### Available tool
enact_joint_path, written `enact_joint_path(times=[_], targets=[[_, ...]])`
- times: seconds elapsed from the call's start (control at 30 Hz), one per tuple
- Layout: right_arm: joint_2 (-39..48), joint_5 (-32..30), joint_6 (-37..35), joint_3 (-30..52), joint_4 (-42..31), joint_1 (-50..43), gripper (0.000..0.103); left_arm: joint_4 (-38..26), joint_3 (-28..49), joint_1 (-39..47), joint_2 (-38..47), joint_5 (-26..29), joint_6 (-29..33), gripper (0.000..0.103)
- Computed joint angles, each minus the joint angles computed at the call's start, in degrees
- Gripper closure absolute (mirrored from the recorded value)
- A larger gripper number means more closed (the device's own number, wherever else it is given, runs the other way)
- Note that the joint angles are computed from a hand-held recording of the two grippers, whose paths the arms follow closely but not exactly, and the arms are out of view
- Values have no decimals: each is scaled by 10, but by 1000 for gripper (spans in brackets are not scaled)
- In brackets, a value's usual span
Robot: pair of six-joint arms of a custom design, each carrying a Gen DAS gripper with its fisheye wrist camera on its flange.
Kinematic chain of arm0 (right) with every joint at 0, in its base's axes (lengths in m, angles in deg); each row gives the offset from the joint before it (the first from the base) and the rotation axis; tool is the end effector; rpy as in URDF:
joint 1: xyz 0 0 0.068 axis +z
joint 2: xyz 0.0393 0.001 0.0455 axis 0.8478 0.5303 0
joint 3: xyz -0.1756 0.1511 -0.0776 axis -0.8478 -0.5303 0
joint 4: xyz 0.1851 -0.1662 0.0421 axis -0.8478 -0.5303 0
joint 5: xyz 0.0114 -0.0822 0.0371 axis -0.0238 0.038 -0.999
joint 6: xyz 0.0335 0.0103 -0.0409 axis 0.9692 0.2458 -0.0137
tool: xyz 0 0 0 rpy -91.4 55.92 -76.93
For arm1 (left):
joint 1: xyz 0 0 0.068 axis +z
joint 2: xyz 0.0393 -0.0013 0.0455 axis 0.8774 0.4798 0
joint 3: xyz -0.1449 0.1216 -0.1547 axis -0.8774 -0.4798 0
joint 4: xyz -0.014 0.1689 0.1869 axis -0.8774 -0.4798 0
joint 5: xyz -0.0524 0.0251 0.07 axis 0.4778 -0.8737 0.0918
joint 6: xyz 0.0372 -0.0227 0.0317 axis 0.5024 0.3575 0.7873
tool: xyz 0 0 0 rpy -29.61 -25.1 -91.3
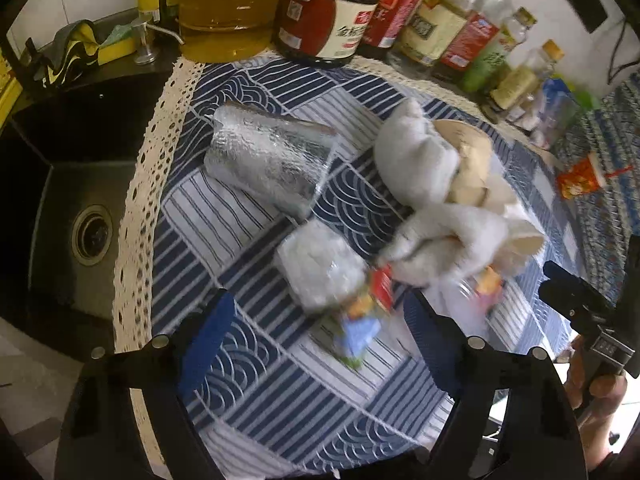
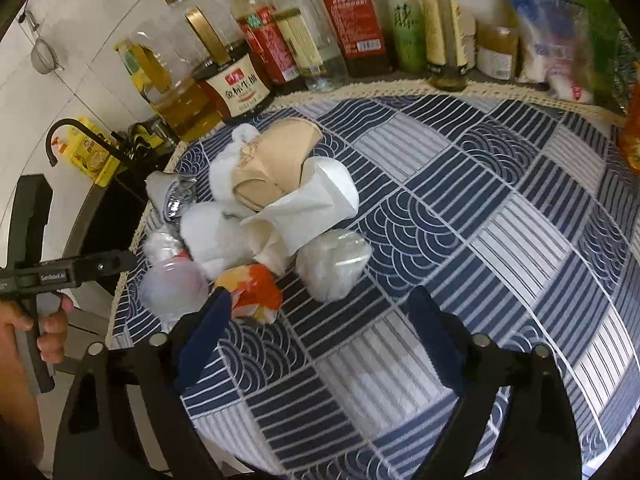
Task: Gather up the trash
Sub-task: 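Reach the left tool to the clear plastic bag and grasp it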
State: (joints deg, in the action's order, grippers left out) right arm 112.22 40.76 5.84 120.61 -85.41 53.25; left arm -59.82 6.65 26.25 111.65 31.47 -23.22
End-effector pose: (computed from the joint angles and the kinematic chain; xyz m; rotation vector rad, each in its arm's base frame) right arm 0.2816 -0.0047 0.3216 -0.6815 2.6455 0.6563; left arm 0.1659 -0.1119 0.3332 -0.5877 2.7438 -0.2619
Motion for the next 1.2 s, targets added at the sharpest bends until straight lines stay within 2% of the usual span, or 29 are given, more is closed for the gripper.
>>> enact_joint_path(times=[0.03,0.1,0.13,0.5,0.57,0.63,0.73,1.2], targets=[[2,2,3,-4,7,4,15,8,-7,12,0,7,7,23],[15,11,9,-10,28,14,23,22,-18,33,7,21,24,30],[24,14,9,-8,32,18,27,28,-21,40,11,24,32,30],[69,21,17,-3,58,36,37,56,-40,80,42,44,80,30],[71,20,18,-5,63,38,51,64,-46,85,44,56,85,44],[77,23,17,-3,62,40,52,71,-54,88,42,60,83,45],[79,21,16,-4,65,41,52,76,-60,91,41,63,83,54],[58,16,10,-5,43,25,53,60,-48,68,24,47,60,55]])
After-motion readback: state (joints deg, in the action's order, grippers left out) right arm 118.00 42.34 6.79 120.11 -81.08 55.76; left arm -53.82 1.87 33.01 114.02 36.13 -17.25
